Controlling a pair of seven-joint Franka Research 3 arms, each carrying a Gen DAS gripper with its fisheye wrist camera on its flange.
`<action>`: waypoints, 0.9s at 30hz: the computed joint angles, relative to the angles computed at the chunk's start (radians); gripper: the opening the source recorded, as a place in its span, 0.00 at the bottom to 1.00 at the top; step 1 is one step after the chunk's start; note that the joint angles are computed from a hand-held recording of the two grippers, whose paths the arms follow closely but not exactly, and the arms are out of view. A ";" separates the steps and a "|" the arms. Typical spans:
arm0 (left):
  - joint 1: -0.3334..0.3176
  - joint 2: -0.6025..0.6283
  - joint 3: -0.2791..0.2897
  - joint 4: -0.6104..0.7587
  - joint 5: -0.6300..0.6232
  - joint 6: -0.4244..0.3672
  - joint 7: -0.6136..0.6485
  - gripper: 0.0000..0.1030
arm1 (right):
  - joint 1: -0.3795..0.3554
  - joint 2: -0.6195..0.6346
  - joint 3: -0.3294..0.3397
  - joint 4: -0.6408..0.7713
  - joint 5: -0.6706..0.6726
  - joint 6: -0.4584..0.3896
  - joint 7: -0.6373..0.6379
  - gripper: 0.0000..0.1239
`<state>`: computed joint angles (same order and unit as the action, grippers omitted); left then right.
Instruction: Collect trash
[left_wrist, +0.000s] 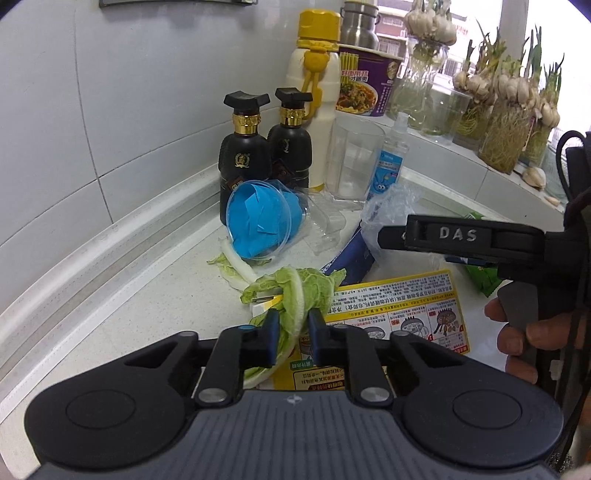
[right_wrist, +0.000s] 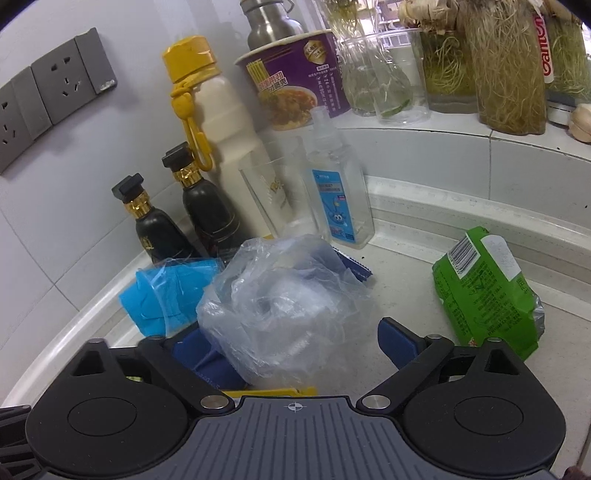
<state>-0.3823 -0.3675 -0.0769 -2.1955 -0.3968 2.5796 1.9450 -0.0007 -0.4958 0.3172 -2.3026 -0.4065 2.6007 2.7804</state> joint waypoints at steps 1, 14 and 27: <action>0.001 -0.001 0.000 -0.001 -0.001 0.002 -0.002 0.12 | 0.002 0.002 -0.001 0.003 0.003 -0.006 -0.003 0.62; 0.010 -0.022 0.027 0.024 -0.053 -0.029 -0.042 0.07 | -0.014 -0.044 0.016 0.011 -0.026 -0.045 0.032 0.12; 0.009 -0.075 0.059 0.022 -0.125 -0.046 -0.044 0.04 | -0.045 -0.125 0.051 0.019 -0.026 -0.064 0.057 0.11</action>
<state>-0.3733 -0.4420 -0.0176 -2.1731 -0.5218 2.5340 1.9006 -0.0458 -0.6205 0.3681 -2.2839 -0.4325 2.5369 2.8374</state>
